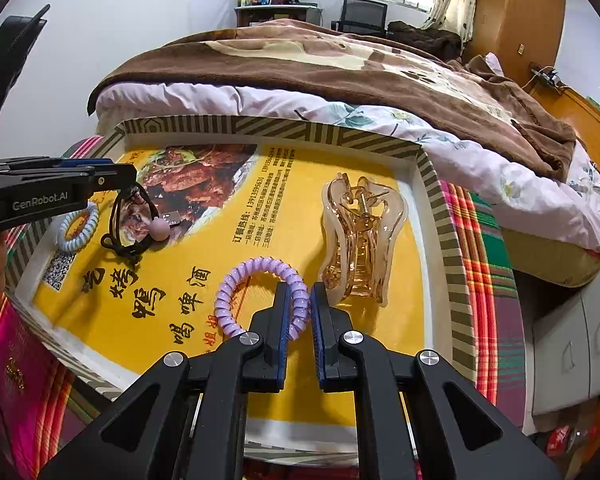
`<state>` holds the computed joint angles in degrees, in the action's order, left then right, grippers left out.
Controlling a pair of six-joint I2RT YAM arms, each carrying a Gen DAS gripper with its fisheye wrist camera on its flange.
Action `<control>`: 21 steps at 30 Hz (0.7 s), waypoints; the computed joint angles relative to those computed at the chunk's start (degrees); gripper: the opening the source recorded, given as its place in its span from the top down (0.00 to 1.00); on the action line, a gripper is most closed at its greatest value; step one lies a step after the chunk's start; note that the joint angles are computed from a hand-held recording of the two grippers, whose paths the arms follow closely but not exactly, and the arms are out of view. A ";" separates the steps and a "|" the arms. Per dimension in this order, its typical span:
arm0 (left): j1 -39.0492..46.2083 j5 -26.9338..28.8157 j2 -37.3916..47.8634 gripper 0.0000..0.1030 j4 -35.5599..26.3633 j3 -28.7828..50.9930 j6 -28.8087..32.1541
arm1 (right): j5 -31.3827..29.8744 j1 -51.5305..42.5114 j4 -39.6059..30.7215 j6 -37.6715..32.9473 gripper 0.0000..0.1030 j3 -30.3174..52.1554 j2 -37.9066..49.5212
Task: Organize jewelry
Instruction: 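Open the left tool to drop the black bracelet while the right tool releases the lavender bracelet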
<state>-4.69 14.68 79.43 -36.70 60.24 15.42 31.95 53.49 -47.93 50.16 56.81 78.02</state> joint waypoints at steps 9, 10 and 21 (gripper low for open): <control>2.54 2.21 -2.89 0.46 -2.74 0.08 0.60 | 1.38 2.49 -0.18 2.14 0.67 0.61 -1.39; 2.79 2.28 -3.61 0.45 -3.31 0.00 0.84 | 1.68 3.03 -0.52 2.52 0.64 0.88 -1.53; 10.44 8.23 -16.10 0.35 -14.88 -0.04 7.11 | 8.05 13.97 -9.73 14.66 0.63 4.53 -5.19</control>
<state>5.75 22.91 63.33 -51.59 60.20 22.53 40.01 67.46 -57.65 64.82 61.35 72.83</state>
